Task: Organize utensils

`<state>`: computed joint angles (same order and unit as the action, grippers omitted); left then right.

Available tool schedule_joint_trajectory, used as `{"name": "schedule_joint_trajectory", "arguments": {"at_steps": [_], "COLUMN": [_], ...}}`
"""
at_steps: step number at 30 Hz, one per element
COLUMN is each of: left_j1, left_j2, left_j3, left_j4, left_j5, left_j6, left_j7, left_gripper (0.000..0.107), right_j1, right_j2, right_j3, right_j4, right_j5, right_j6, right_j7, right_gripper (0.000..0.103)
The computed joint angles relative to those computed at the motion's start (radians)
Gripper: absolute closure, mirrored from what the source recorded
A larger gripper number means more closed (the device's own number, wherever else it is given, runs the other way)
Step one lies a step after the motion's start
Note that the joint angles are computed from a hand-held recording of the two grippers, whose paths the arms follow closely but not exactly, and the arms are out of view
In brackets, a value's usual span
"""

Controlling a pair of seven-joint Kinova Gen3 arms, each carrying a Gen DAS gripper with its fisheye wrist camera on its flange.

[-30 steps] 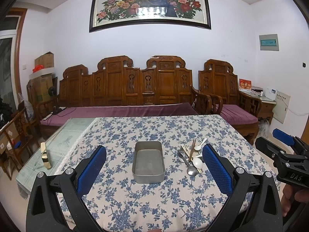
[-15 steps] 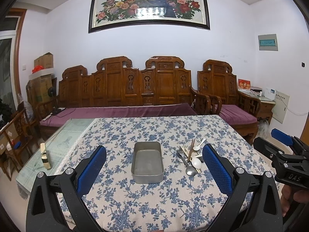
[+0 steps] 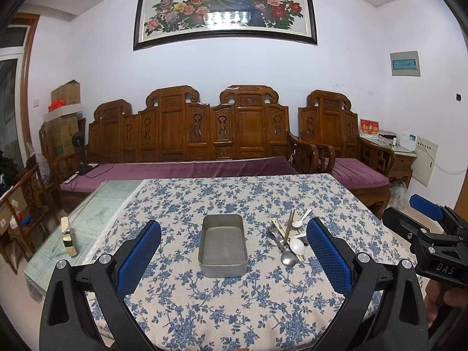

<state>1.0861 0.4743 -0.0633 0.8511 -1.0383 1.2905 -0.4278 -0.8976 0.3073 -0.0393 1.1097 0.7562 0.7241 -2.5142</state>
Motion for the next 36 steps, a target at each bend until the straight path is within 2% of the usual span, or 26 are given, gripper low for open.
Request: {"name": "schedule_joint_trajectory", "arguments": {"at_steps": [29,36], "left_j1": [0.001,-0.028], "left_j2": [0.000,0.007], "left_j3": [0.002,0.007], "left_j4": [0.001,0.001], "left_j5": [0.000,0.041], "left_j6": [0.001,-0.017], "left_j7": [0.000,-0.016], "left_gripper": [0.011,0.011], "right_j1": [-0.003,0.002], "right_j2": [0.001,0.013], "right_j3": [-0.001,-0.003], "right_j4": [-0.001,-0.020], "right_j5": [0.003,-0.024], "right_j6": [0.003,0.024], "right_j7": [-0.003,0.013], "right_gripper": [0.003,0.003]}}
